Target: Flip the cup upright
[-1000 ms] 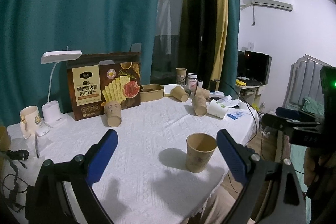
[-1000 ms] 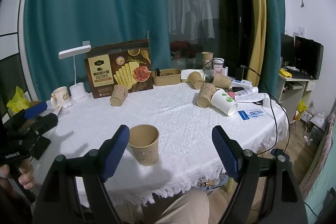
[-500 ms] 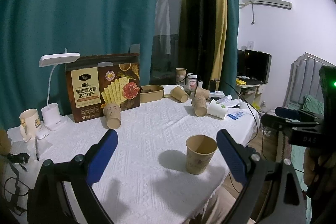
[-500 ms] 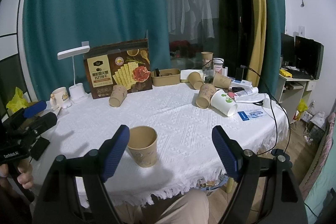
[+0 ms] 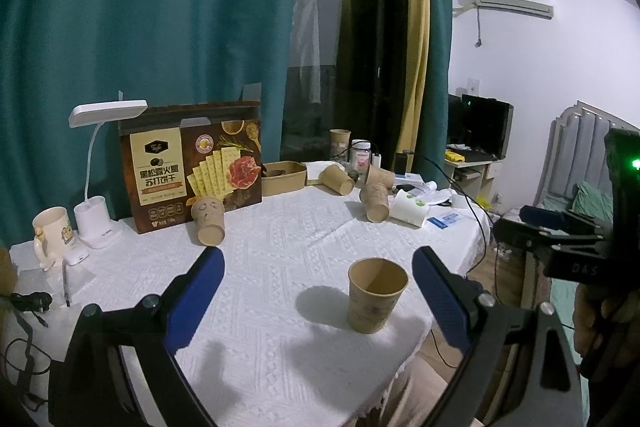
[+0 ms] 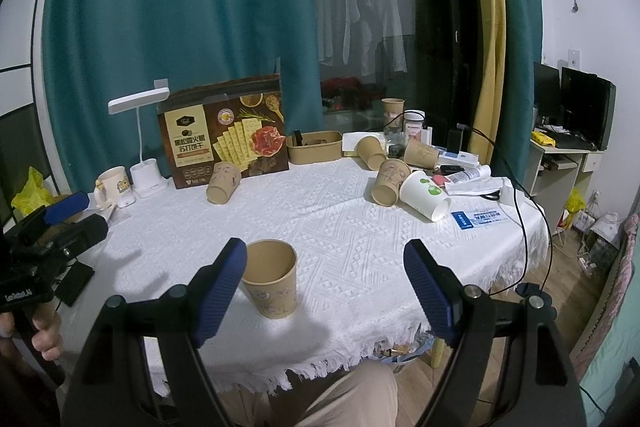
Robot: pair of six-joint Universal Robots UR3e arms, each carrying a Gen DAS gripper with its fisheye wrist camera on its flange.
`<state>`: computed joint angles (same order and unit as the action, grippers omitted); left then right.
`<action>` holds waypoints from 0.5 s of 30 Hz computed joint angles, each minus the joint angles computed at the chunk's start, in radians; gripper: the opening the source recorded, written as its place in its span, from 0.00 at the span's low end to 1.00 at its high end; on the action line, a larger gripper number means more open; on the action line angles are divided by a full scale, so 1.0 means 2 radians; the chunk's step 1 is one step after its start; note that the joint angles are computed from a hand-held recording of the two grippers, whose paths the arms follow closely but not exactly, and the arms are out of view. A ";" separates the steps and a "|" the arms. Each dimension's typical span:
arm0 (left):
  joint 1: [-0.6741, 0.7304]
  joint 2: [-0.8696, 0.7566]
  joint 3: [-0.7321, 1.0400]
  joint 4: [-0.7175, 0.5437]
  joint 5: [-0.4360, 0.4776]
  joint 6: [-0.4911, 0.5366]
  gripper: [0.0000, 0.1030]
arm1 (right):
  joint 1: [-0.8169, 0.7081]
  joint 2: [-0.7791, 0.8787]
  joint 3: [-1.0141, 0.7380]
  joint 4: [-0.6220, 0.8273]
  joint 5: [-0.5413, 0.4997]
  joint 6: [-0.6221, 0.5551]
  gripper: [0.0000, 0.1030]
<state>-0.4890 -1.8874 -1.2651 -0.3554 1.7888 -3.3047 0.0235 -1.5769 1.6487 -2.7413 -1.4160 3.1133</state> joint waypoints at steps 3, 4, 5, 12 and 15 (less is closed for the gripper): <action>-0.001 0.000 0.001 -0.001 -0.002 0.002 0.92 | 0.001 0.000 -0.001 0.001 0.000 0.000 0.76; -0.001 0.000 0.001 -0.001 -0.002 0.002 0.92 | 0.000 0.000 -0.001 0.001 0.000 0.000 0.76; -0.001 -0.001 0.004 -0.003 -0.002 0.002 0.92 | 0.000 0.000 0.000 0.001 0.001 -0.001 0.76; 0.000 0.000 0.003 -0.002 -0.002 0.005 0.92 | 0.000 0.001 -0.001 0.001 0.000 0.000 0.76; 0.001 -0.001 0.005 -0.004 -0.003 0.004 0.92 | -0.002 -0.001 0.001 0.001 0.003 -0.002 0.76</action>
